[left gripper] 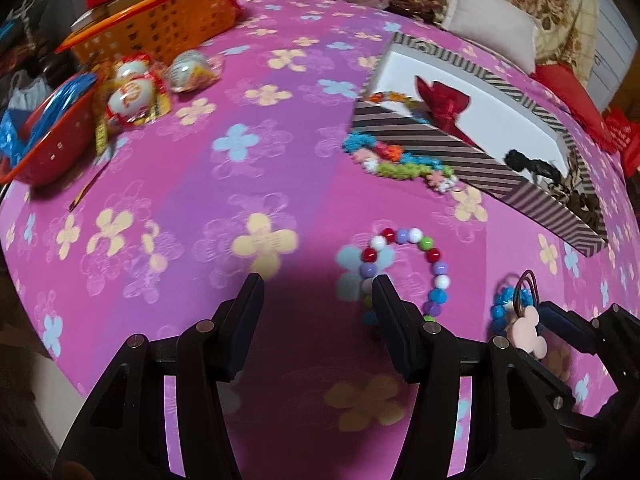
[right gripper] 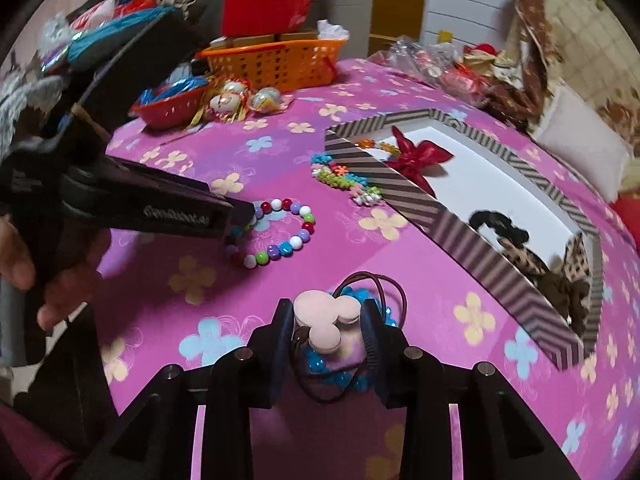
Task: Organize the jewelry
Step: 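Grasp the pink mouse-ear hair tie with the right tool, then grasp the multicolour bead bracelet with the left tool while the right holds the hair tie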
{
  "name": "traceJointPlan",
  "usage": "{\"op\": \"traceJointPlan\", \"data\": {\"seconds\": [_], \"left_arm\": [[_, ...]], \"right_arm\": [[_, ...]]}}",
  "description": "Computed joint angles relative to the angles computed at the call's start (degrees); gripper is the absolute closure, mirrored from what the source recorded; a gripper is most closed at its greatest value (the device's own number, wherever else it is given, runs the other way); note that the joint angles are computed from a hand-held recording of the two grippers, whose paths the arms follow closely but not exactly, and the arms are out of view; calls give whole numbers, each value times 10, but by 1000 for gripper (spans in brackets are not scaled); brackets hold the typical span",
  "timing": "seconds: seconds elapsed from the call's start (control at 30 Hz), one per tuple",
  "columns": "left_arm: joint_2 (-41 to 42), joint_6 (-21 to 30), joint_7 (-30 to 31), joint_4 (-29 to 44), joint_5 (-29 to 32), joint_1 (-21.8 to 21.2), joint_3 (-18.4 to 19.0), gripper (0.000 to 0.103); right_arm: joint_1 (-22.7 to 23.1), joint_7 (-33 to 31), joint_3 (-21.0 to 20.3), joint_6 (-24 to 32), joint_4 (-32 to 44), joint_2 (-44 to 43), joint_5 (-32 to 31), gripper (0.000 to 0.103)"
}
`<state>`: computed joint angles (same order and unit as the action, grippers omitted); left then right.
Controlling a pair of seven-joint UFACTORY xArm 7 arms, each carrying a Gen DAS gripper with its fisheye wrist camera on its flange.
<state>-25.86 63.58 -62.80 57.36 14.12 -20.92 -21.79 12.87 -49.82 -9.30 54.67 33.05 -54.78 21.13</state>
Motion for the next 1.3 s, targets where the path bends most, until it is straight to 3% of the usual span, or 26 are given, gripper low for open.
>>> {"op": "traceJointPlan", "data": {"seconds": [0.17,0.2,0.3,0.53,1.3], "left_arm": [[37,3,13,22,16,-5,-6,52],[38,2,11,22,24,-6,-7,68],[37,-14,19,17,19,-13,4,94],[-4,-49,28,-14,-31,-12,26,95],[-6,4,42,93,14,16,-29,95]], "right_arm": [[-1,12,-16,6,19,7,20,70],[-1,13,-18,6,23,8,24,70],[-2,13,-20,6,30,6,29,70],[-8,25,-32,8,43,9,43,70],[-30,46,-53,18,74,0,40,70]]}}
